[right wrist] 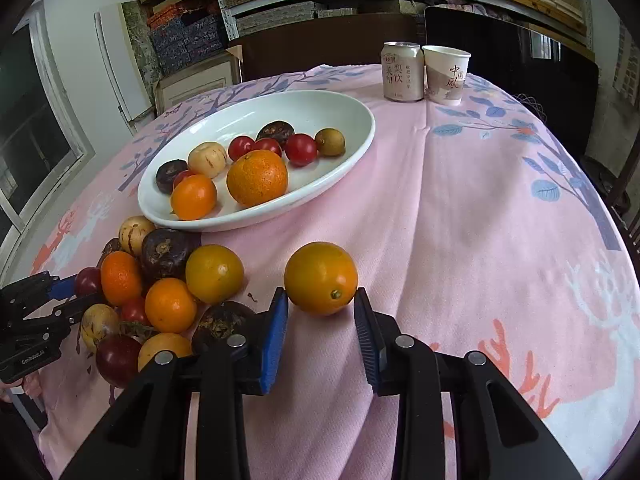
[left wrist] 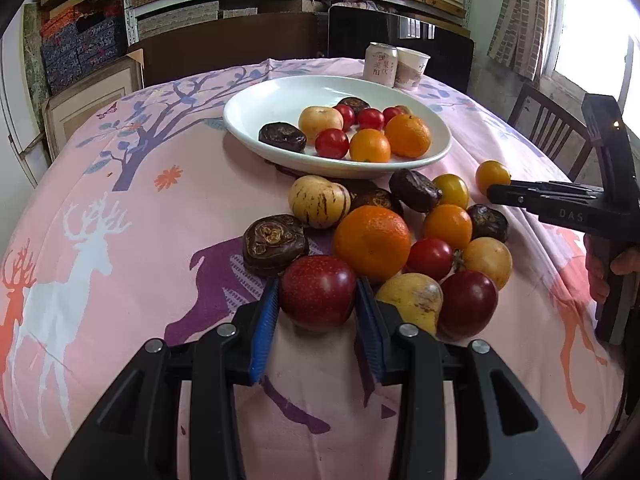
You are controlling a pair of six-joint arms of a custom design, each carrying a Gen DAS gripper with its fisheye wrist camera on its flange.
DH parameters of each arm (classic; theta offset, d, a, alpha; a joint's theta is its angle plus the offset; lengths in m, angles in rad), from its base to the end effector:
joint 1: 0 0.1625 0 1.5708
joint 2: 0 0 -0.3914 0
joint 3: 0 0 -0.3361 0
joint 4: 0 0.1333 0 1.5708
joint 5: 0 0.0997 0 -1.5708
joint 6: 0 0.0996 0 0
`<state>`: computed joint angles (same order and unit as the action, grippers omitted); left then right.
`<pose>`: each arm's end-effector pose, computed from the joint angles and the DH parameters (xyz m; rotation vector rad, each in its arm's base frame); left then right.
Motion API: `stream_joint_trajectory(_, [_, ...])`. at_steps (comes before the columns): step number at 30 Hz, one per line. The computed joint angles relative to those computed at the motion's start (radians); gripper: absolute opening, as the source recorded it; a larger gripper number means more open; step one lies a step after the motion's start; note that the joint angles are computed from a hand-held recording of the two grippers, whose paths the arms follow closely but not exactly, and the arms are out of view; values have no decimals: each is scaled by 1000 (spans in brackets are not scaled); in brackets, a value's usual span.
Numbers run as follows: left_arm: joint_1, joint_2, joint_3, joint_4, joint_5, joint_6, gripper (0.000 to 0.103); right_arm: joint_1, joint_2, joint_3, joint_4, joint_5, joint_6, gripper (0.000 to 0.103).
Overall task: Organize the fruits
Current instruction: 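Grasp a red fruit with the left gripper while the right grasps an orange, then carry the red fruit and the orange over the white plate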
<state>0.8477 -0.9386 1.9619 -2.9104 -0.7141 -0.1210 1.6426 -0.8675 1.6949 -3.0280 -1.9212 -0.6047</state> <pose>-0.1886 -0.5289 0.1603 0.5371 2.3109 -0.7869 0.1431 -0.6076 0.1967 0.7109 -2.4660 0.6857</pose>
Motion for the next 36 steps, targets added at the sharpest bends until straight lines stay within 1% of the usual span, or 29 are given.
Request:
stream_joint_trajectory(2, [-3,-13,11,-1,-5,6,37,3,-9,12,-17,2,-10,32])
stream_joint_trajectory(4, [-3,-31,13,35,-11,-25,37,9,-22,24,-31,7,-11,26])
stream_joint_trajectory(6, [-6,-48,19,46,-19,-46,37,16,-36,36,-37,18,-11,26])
stream_joint_trajectory(7, [-12,-52,23,36,-7,-45,37,21,-42,40,-36,21,-11,26])
stream_joint_trajectory(9, [-24,-62,33,17,6,-50,37,31,-45,50,-57,7,-8,25])
stream_joint_trajectory(14, [-55,-80,61,-26,10,-36,37,29,-52,54,-15,-32,26,25])
stream_joint_trajectory(15, [-62,-82,66,-25,13,-38,37,28,-45,55,-31,-48,20,33])
stream_joint_trajectory(16, [-67,-84,69,-25,10,-38,37,28,-35,49,-43,-61,8,45])
stream_joint_trajectory(17, [-70,-83,69,-31,4,-35,37,27,-26,42,-47,-63,3,47])
stream_joint_trajectory(20, [-75,-76,63,-32,-3,-34,37,29,5,-4,-2,-52,9,48])
stream_joint_trajectory(22, [-74,-69,52,-28,1,-37,37,36,41,-53,31,-72,18,58])
stream_joint_trajectory(24, [-69,-68,42,-27,-9,-39,37,36,66,-85,63,-80,43,58])
stream_joint_trajectory(25, [-68,-67,39,-29,-13,-35,37,34,74,-88,58,-76,48,58])
stream_joint_trajectory(26, [-66,-67,35,-27,-13,-32,37,33,80,-80,22,-76,39,56])
stream_joint_trajectory(27, [-65,-65,31,-23,-10,-29,37,36,89,-71,-32,-90,26,41])
stream_joint_trajectory(28, [-64,-64,27,-19,-7,-28,37,36,87,-66,-51,-92,25,37])
stream_joint_trajectory(29, [-63,-64,25,-14,-6,-30,37,29,76,-62,-28,-70,43,37])
stream_joint_trajectory(30, [-60,-64,21,-9,-6,-35,37,27,69,-57,-21,-63,48,37])
stream_joint_trajectory(36, [-58,-62,14,-20,-25,-40,37,29,38,-12,-51,-46,41,37])
